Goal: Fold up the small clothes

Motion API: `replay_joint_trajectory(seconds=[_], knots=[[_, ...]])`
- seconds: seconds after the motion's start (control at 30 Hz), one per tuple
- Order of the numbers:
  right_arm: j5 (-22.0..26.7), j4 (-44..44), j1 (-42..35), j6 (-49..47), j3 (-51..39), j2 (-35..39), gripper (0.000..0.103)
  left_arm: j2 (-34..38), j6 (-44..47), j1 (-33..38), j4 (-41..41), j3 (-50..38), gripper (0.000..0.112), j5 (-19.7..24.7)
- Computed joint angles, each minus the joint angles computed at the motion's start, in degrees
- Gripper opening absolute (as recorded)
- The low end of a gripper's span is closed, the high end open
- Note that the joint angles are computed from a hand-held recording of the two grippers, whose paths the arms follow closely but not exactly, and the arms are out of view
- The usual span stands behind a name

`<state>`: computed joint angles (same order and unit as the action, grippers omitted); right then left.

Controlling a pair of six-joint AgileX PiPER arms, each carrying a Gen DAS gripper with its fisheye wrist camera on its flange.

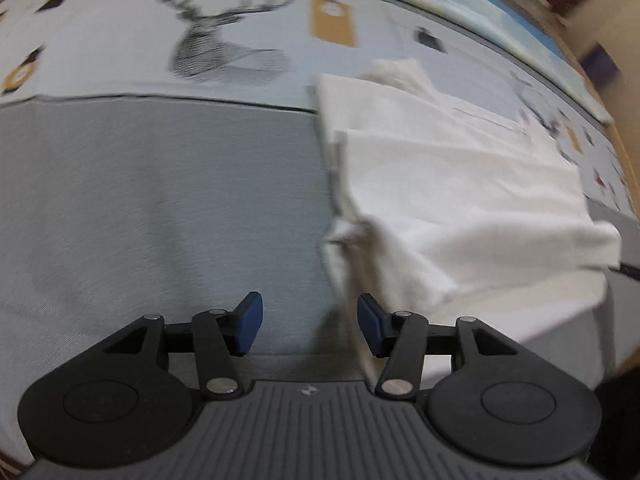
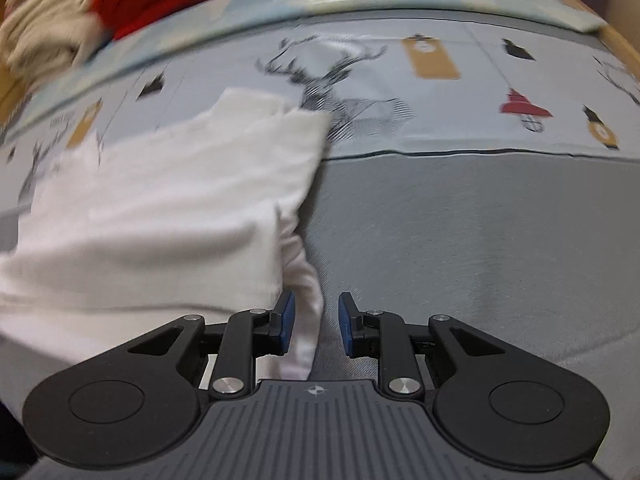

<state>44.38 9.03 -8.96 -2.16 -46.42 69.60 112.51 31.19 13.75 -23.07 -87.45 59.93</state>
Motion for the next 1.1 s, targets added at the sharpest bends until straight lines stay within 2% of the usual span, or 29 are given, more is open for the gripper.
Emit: replay_joint_trajectory(seconds=[0.13,0.33,0.5,0.67,0.8,0.93,1.1], knots=[[-0.74,-2.49,2.52,0.65,-0.32,0.9,0.025,-0.99,4.63,-1.98,-3.27,1.59,0.065,-0.94],[-4.19,-6.54,6.66,-0.67,-0.17,2.66,0.025,0.33,4.15,-4.73,-4.56,0.0,0.066,-3.52],[-9.34,-7.43,8.31,-0.03,-1.23,4.43,0.025,2.57,2.4,-6.8,-4.01,-3.31,0.066,-6.67],[-16.49,-6.62,6.86,0.96,-3.12,6.06,0.025,5.83,-0.71,-7.98,-3.59,-8.11,0.066,-8.75],[-19.44,-8.99,5.51,6.73,-4.93,7.91,0.025,6.84,-2.7,-6.92,-5.03,-10.21,0.065,-9.77],[-18.69,-0.34,2.68,-1.33,-6.1,9.36,0.027,8.54,-3.49,-5.28,-7.15,-13.05,0.063,-7.46],[-16.0,7.96,1.09,-12.43,-7.11,10.76,0.029,8.88,1.64,-4.42,-9.75,-14.13,0.063,-4.94]])
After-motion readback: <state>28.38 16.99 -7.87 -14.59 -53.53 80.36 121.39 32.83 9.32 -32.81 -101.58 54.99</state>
